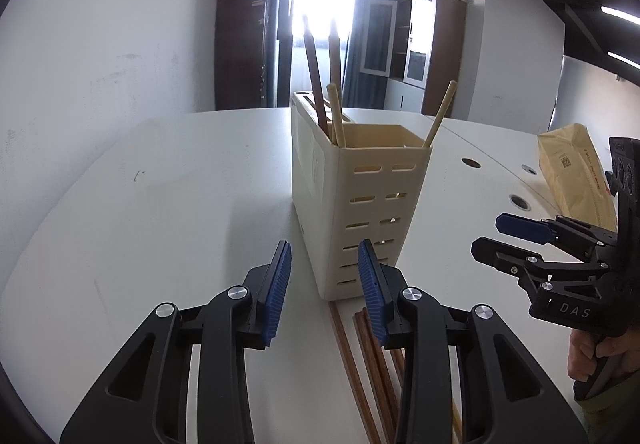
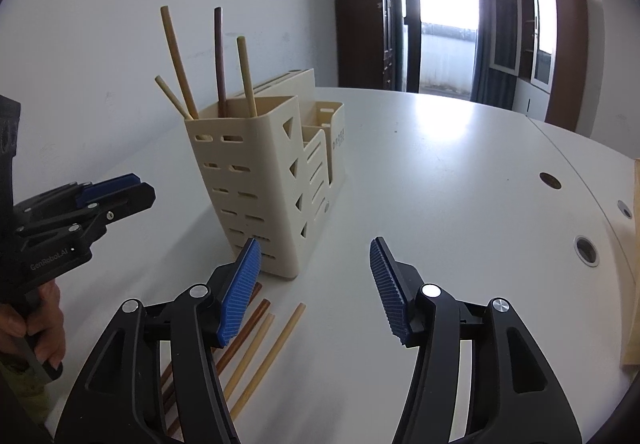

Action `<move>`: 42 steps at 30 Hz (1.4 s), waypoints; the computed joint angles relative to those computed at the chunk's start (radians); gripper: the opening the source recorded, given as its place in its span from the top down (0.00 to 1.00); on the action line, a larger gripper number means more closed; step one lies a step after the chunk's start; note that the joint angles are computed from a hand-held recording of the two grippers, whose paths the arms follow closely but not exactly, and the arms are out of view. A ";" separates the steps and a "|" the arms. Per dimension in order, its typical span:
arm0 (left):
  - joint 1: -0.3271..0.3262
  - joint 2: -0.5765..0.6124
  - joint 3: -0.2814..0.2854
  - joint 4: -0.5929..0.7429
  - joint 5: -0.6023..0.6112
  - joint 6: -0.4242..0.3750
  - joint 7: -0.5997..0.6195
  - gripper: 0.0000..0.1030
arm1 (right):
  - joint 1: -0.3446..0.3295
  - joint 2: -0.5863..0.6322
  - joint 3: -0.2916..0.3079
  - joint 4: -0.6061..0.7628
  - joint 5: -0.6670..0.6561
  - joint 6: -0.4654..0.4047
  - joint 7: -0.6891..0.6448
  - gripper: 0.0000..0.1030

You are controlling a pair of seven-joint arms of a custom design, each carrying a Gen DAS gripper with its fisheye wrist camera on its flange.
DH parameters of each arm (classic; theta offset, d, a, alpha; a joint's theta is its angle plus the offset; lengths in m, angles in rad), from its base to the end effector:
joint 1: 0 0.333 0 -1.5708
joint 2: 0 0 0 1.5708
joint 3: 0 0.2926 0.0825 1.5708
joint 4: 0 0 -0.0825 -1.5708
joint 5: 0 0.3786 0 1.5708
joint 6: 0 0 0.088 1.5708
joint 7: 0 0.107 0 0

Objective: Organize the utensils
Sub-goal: 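Withdraw both open grippers from the holder toward the remaining chopsticks, then close left gripper on a dark brown chopstick while right gripper closes on a bamboo chopstick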

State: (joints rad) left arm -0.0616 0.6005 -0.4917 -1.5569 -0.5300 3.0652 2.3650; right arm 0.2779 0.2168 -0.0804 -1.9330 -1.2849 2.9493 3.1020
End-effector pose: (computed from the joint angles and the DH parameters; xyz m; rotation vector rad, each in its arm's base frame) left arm 0.6708 -0.2766 0.4089 -1.1276 2.1887 -1.2598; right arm 0.5926 0.1857 0.4111 -1.5240 1.7483 -0.8230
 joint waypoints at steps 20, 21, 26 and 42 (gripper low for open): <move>-0.182 0.013 0.259 0.021 0.242 -0.137 -0.266 0.66 | 0.014 0.076 0.020 -0.010 0.422 -0.022 -0.395 0.45; -0.181 0.017 0.259 0.026 0.251 -0.146 -0.272 0.66 | 0.020 0.080 0.016 -0.006 0.434 -0.026 -0.406 0.45; -0.177 0.031 0.256 0.043 0.285 -0.171 -0.292 0.66 | 0.029 0.100 0.012 0.008 0.503 -0.042 -0.467 0.45; -0.192 0.144 0.267 0.227 0.333 -0.364 -0.335 0.66 | 0.019 0.158 0.034 0.048 0.711 -0.076 -0.664 0.52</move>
State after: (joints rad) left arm -0.2535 0.7448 -0.2242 -1.3297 -0.1970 2.7012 2.0300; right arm 0.2966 0.3750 -0.0465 -1.8852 -0.5737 2.8738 2.4382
